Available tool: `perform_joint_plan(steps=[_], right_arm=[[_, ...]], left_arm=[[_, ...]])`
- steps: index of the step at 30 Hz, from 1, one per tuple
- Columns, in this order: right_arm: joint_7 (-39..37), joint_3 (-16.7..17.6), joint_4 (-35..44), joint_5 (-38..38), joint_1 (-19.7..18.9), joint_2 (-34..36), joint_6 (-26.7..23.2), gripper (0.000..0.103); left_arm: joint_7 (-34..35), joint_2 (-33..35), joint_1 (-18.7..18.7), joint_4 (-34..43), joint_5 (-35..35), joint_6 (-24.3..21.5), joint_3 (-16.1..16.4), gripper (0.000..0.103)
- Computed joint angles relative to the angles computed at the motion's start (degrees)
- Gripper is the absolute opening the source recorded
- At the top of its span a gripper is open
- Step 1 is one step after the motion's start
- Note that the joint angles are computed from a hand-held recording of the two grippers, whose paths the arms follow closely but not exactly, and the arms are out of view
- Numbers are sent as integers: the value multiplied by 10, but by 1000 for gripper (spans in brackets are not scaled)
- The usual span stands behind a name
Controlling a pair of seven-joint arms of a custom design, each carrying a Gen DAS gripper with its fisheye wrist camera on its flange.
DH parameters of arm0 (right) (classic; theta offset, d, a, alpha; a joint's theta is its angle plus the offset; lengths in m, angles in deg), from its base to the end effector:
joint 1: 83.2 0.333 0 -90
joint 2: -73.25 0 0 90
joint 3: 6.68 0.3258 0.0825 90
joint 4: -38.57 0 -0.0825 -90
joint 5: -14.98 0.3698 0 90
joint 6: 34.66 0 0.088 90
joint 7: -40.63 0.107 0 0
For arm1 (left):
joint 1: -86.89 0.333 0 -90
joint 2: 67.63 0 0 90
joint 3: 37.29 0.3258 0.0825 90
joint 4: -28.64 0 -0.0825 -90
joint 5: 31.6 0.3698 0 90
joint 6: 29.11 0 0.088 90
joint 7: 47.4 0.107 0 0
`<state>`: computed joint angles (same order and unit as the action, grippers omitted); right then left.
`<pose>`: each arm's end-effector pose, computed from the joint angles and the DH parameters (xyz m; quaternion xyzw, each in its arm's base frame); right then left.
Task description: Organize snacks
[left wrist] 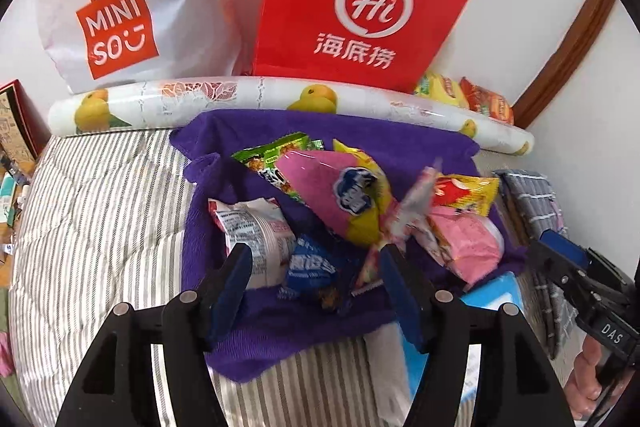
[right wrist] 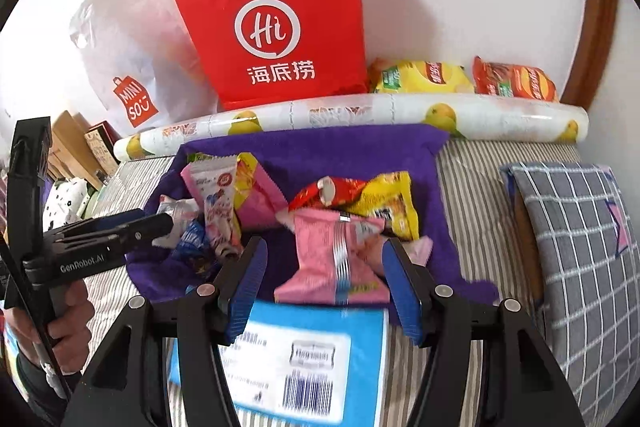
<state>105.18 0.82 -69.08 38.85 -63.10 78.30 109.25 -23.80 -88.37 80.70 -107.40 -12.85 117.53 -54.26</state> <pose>0.5470 0.2793 0.5375 -0.8516 0.4214 -0.0616 0.3056 0.4211 -0.1982 0.5289 -0.8231 0.4783 -0.2514 0.1746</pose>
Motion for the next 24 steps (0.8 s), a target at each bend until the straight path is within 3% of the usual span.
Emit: perform_joint_plan(steps=[4,7,13,18,24], right_arm=[[-3,-5,-37,20,-4,-44,-7,60],[14,-12,-68,11,-2,-83,0,73],[45,-29,-119,-16,-1,-157,-7,76],[89,-30,-172,-73,-8,-232,0,88],[105,-45,-231,-87,-3,-314,10,100]], left_arm=[[-6,-23,-10,9,5,-27,-17,64],[-30,-39,-14,19,14,-58,-35,64],[-55,-69,-37,39,24,-95,-62,64],[-70,-88,-57,65,35,-139,-88,72],[-111,-111,-72,86,54,-187,-121,84]])
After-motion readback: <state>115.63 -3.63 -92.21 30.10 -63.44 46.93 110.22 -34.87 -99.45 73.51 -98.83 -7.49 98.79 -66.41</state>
